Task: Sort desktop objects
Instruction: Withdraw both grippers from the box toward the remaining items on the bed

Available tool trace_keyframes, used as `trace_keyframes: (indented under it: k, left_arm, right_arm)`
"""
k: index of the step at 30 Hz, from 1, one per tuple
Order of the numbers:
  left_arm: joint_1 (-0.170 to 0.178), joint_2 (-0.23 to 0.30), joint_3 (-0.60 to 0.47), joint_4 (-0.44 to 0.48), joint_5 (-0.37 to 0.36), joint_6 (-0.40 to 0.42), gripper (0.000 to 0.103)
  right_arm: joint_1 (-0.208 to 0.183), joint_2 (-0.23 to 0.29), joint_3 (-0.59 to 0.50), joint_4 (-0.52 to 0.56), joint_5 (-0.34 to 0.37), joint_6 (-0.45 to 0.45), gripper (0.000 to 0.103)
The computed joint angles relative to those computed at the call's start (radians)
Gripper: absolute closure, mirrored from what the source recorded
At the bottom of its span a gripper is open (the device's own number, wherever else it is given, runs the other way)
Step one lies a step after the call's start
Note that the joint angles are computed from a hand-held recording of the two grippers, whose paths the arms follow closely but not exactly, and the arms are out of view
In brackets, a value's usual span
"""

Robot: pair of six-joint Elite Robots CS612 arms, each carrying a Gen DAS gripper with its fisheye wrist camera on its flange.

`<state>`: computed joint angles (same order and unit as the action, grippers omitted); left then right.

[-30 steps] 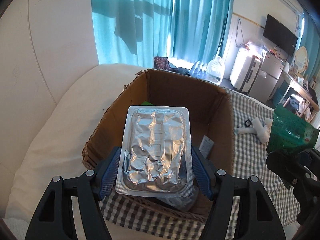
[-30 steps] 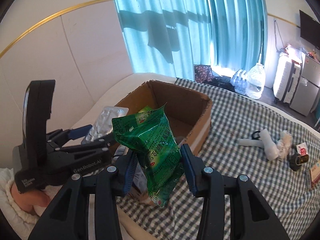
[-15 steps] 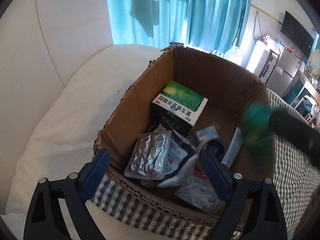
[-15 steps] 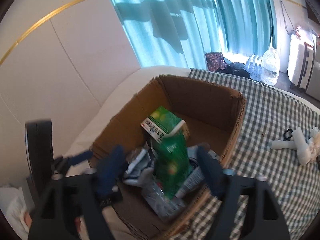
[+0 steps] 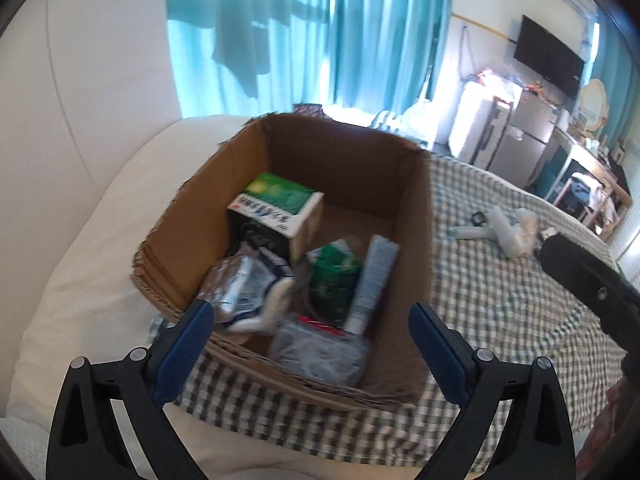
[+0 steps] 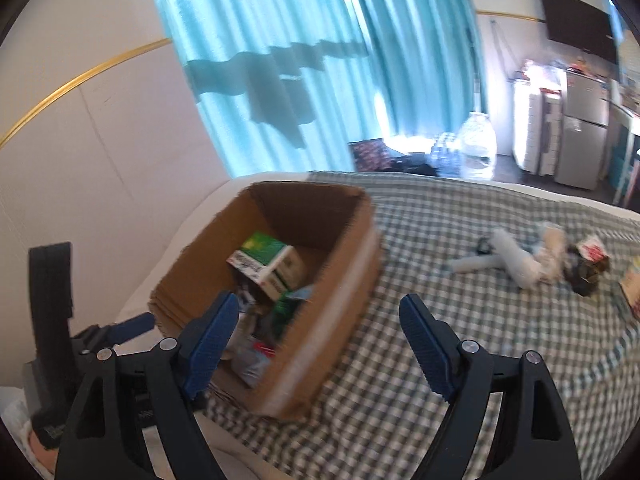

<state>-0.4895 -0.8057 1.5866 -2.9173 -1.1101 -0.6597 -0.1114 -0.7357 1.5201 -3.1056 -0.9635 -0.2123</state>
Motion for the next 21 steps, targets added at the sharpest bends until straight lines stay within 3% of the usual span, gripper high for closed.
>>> trace_keyframes:
  k: [8, 16, 21]
  left_arm:
    - [-0.078, -0.004, -0.029, -0.001, 0.031, 0.034, 0.000]
    - [-0.164, 0.015, -0.076, 0.012, 0.125, 0.077, 0.000]
    - [-0.196, 0.027, -0.101, 0.016, 0.135, 0.126, 0.000]
  right_arm:
    - [-0.096, -0.049, 0.117, -0.217, -0.145, 0.128, 0.015]
    - [-0.176, -0.081, 0.176, -0.264, -0.217, 0.205, 0.005]
    - [-0.211, -0.084, 0.194, -0.279, -0.219, 0.238, 0.005]
